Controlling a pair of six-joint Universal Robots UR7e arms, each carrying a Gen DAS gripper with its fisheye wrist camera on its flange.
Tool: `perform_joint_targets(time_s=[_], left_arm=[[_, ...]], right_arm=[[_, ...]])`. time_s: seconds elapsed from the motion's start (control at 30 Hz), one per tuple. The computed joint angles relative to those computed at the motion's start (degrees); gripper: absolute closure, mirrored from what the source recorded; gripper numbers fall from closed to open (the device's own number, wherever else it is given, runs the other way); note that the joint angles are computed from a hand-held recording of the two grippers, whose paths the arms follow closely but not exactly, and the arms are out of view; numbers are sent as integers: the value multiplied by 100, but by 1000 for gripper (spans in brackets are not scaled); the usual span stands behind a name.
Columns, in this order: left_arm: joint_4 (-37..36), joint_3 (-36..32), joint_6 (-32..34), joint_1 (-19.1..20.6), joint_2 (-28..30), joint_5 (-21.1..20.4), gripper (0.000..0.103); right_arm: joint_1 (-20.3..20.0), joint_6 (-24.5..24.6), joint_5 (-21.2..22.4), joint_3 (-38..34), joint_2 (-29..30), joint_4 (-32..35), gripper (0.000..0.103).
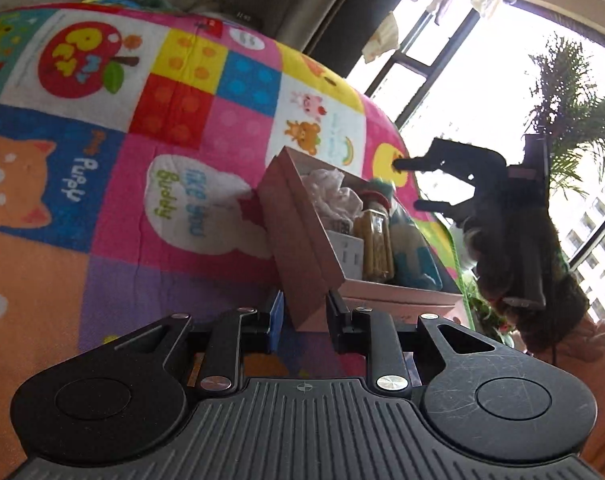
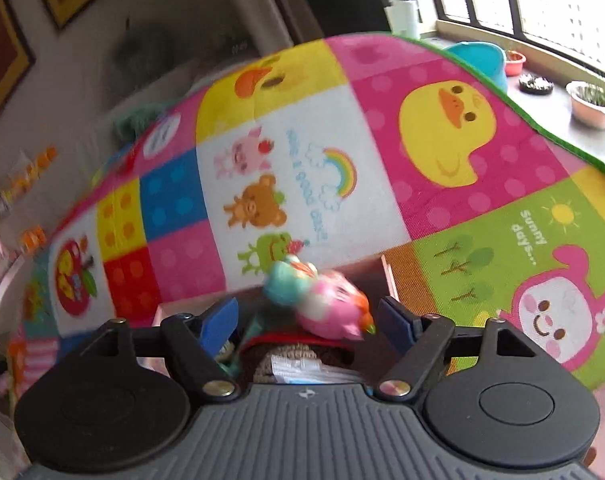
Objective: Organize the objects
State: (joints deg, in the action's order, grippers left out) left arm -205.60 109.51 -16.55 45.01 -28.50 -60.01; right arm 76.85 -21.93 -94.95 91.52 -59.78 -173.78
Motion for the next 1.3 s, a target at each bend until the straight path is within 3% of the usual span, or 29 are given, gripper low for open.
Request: perform_joint_targets(time_s=[0.1,0.17,0.3,0.37,0.47,0.57,0.67,0.73,0.87,0.97,1.03,1.1,1.3], left_arm=[[31,-75,38,-10,56,-77,78],[87,-141,91,-39,93,-117,78],[143,-293,264,-151,163,65,78],[184,-439,357,-183,205,210,77],[485,-763,313,-179,303,433,77],[1289,-1160,120,-95,399,455,77],[1666,-1481,80,-67,588,672,77],[1852,-1664,6,-45,703,886,68],[1965,-1736,-201,14,757,1159,37],[1799,-1573,-222,8,667,1425,29],[1537,-1430,-101,-16,590,1685,28],[1337,-1303,-79,1,498,1921,28],[974,-1051,-174,198,304,2103,14]], right_arm=[[-3,-21,137,-29,-12,-271,32],[38,-133,70,-148,64,-160,50],[27,-52,-119,-130,118,-54,51],[-33,-185,-81,184,-27,-388,51],[-105,-873,-87,914,-361,-1279,51],[-282,-1847,73,1792,-789,-2194,50],[-655,-2716,605,2588,-1406,-2101,36],[-873,-3121,748,2953,-1687,-1876,36],[-917,-3672,385,3259,-1362,-2611,36],[-786,-3807,235,3150,-928,-2976,37],[-673,-3736,247,3089,-793,-2830,35],[-519,-3820,188,3058,-551,-3092,35],[-160,-3793,42,2814,48,-3454,35]])
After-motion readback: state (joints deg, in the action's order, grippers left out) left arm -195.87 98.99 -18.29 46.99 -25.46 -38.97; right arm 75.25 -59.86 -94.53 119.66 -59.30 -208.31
